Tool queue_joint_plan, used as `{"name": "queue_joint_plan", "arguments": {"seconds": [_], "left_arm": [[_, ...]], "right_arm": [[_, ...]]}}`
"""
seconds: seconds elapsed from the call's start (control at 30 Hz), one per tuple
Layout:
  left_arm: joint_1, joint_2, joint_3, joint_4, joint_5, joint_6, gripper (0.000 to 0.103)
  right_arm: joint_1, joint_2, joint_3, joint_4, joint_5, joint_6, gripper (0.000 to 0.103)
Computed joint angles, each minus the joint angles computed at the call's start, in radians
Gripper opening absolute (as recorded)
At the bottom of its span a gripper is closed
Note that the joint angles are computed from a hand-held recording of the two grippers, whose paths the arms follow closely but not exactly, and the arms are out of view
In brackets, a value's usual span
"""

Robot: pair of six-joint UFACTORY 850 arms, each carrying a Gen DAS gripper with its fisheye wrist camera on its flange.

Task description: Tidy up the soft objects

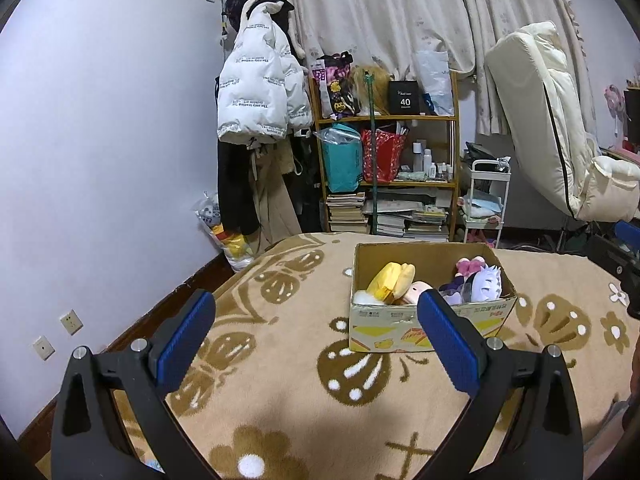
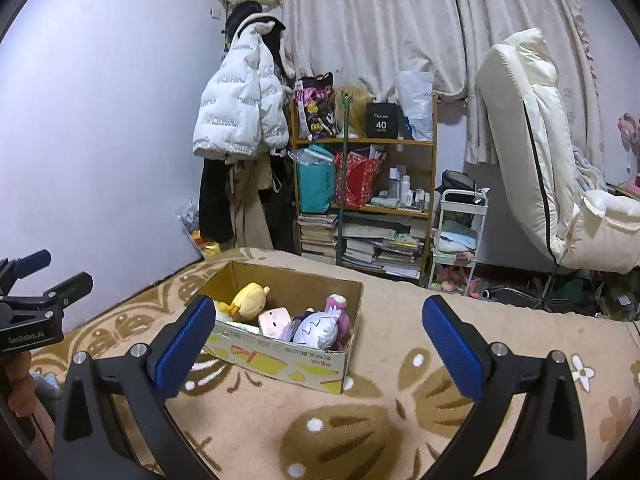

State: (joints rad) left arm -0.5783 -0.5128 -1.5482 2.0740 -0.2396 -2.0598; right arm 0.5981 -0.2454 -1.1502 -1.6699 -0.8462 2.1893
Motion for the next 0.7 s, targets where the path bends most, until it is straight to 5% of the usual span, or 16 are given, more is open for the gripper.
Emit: {"name": "queue_joint_plan", "arguments": {"seconds": [0.33,0.7], "left_arm": [[0.003,-0.032,-0.017,0.131,0.007,-0.098,0.1],[-0.009,-0.089,-0.082,-0.063,0.021,0.123,0.1]], "right_arm": [[-0.023,-0.008,0.018,-0.01,-0.003,0.037,0.103],[-0.043,-0.02,0.023,0.019,0.018,0.051,0.103]]}}
